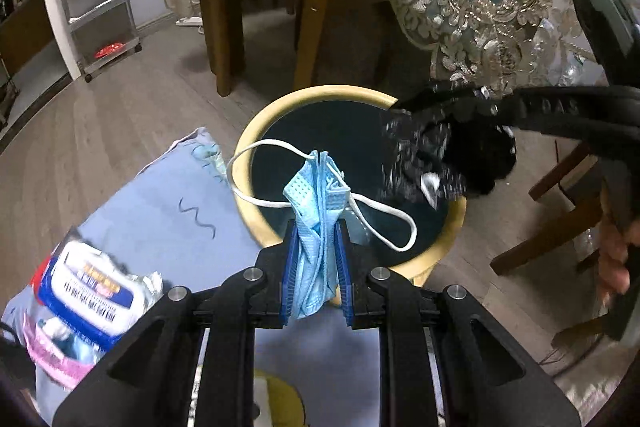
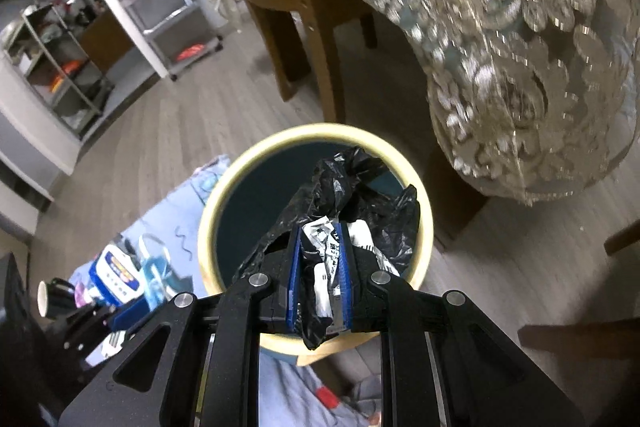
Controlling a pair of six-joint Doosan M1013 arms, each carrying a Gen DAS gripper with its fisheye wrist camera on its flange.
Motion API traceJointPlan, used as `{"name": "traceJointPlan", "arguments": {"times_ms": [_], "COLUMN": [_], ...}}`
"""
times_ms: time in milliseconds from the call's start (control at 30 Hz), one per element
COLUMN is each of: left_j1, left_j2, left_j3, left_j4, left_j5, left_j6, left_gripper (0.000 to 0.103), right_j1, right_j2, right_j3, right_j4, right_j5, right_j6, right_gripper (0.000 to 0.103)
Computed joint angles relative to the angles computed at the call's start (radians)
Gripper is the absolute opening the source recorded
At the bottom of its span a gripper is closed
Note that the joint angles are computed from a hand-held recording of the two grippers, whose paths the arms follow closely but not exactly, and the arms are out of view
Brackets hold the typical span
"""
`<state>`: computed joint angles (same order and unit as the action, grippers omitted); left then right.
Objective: Collect trash
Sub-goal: 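Carry mask and black bag over the bin and open both tools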
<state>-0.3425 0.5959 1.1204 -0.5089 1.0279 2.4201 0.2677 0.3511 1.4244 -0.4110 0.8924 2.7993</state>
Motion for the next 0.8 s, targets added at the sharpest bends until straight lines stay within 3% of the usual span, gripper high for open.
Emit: {"name": "traceJointPlan", "arguments": {"times_ms": [100,133,200,233,267,400,633,800], "left_j1": [-0.013,-0.013,-0.012,-0.013,-0.009,0.013,0.065,0.117], "left_j2": [0.01,0.01,0.011,0.005,-0.002,-0.006,-0.068,-0.112], "left_j3": [-0.015,-0.018,-0.023,-0.014,-0.005,-0.008,0.046,0.081], "left_j4": [-0.003,-0.007,-0.013,-0.009,-0.024,-0.034,-0.045,-0.068], "left_j5": [-0.013,-0.014,-0.028,-0.061,-0.087,-0.088,-0.138,-0.167], "left_j6": [0.009,0.014,0.016,0.011,0.016,-0.035,-0.009,0.011], "left_gripper": [0.018,0.023,0.047,0.068,0.076,0.079,0.092,0.097], "right_j1": [0.001,0.001,0.005,0.009,0.013,0.016,0.044,0.092], "right_j2": [0.006,0.005,0.007,0.008,0.009,0.006,0.0,0.003], "right_j3": [-0.004,-0.003,-0.008,-0.013,-0.016,-0.02,-0.04,-0.065], "right_j4": [0.001,-0.004,-0.027,-0.041,-0.057,-0.066,-0.14,-0.25], "right_j5": [0.001,-0.007,-0.005,0.005,0.014,0.012,-0.014,-0.012], "right_j6": [0.001,0.002,0.011,0.016,0.023,0.03,0.034,0.001], "right_gripper": [0.018,0.022,0.044,0.061,0.065,0.071,0.093,0.098]}}
